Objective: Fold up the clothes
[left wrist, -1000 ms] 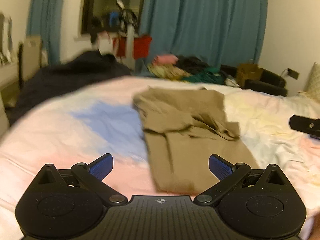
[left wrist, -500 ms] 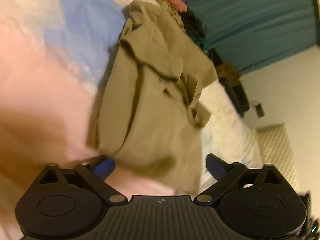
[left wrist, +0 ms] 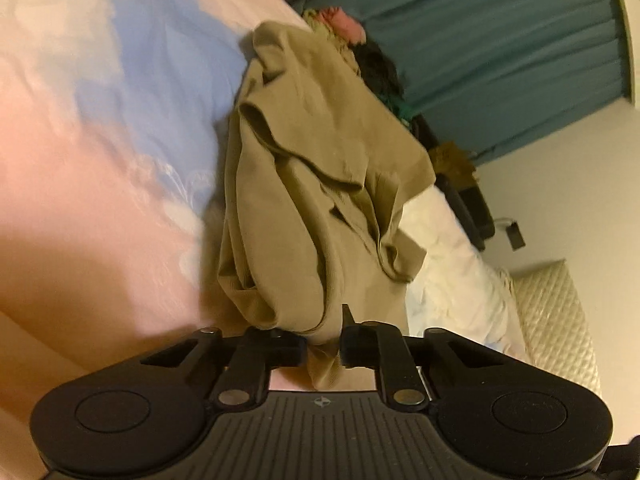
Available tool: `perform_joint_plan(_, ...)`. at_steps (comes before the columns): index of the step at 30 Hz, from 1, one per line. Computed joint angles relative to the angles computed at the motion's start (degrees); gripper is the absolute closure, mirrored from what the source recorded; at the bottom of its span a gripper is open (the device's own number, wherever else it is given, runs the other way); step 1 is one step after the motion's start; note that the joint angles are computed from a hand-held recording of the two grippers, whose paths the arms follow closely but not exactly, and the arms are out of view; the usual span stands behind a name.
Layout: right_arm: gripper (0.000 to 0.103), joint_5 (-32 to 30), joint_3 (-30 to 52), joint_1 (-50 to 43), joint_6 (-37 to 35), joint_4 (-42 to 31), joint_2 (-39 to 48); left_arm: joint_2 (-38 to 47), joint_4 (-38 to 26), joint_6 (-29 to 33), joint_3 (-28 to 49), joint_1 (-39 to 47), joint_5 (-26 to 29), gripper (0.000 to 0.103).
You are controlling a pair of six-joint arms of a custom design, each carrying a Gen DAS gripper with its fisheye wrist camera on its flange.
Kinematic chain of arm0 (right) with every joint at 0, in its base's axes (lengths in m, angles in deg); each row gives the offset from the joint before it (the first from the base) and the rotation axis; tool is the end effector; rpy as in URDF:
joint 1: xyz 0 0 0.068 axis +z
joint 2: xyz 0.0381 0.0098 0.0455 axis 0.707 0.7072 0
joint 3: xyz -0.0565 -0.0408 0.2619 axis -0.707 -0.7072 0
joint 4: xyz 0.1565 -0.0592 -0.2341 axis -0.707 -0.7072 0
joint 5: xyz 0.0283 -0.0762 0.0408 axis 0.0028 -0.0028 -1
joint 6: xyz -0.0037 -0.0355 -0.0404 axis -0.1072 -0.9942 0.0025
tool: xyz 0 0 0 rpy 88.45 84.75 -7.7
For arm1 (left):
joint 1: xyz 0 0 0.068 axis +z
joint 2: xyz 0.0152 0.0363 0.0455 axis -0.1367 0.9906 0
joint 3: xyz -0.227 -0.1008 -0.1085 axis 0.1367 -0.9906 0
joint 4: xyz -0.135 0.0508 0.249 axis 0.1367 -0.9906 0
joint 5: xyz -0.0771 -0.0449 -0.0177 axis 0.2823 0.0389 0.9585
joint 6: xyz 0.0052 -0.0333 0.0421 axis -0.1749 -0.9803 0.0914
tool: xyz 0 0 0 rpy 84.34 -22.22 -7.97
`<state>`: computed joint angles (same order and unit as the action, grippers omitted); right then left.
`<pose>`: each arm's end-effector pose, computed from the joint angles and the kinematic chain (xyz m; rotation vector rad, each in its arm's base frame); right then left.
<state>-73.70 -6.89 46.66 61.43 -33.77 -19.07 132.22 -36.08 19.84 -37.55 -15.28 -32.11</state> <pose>0.2215 0.0201 0.1218 0.8765 1.9082 1.1393 0.3382 -0.0668 0.0720 -0.1416 2.3666 -1.1341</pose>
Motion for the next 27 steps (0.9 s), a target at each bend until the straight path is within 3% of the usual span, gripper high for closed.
perform_joint_plan(3,0.013,2.7,0.6,1.9,5.3,9.8,9.3,-1.2,9.8,-5.7,-4.2,0.3,1.3,0.093)
perform_joint_plan(5,0.024,3.9,1.2,1.6,8.1,13.8,14.0,-2.3,14.3,-8.8,-6.3,0.8,1.8,0.095)
perform_joint_plan(9,0.029,11.4,0.9,0.2,8.6,12.5,14.7,-2.9,21.0,-15.2,-9.4,2.9,3.0,0.097)
perform_joint_plan(10,0.035,12.7,1.0,-0.3,8.3,11.3,14.5,-2.4,22.1,-16.7,-9.6,3.4,3.5,0.097)
perform_joint_plan(11,0.053,13.9,1.3,-0.6,7.8,9.8,14.3,-1.8,22.8,-18.1,-9.7,3.9,4.2,0.097)
perform_joint_plan(13,0.068,15.3,2.6,-0.5,6.2,5.4,14.3,-0.3,22.3,-19.7,-9.1,5.0,5.9,0.096)
perform_joint_plan(16,0.083,16.5,3.5,-0.1,3.8,3.7,14.6,1.5,19.2,-19.6,-7.5,5.7,5.2,0.082)
perform_joint_plan(17,0.088,17.1,3.8,0.1,3.0,3.0,14.3,2.6,17.8,-19.7,-6.3,5.6,5.1,0.064)
perform_joint_plan(18,0.091,17.7,4.0,0.2,2.4,2.5,14.1,3.9,16.5,-19.9,-5.0,5.6,5.5,0.056)
perform_joint_plan(20,0.095,18.7,4.0,0.3,0.6,1.8,12.8,5.7,15.6,-20.0,-3.6,5.5,5.6,0.056)
perform_joint_plan(23,0.096,20.1,3.7,0.6,-2.2,0.7,10.0,6.9,15.6,-19.6,-2.7,5.9,6.0,0.061)
perform_joint_plan(25,0.096,21.2,3.6,1.2,-4.0,0.0,8.0,6.5,16.5,-19.1,-2.9,5.8,6.2,0.085)
perform_joint_plan(27,0.096,21.9,2.9,1.6,-5.0,-0.9,4.5,4.4,18.0,-19.0,-4.4,5.7,5.6,0.091)
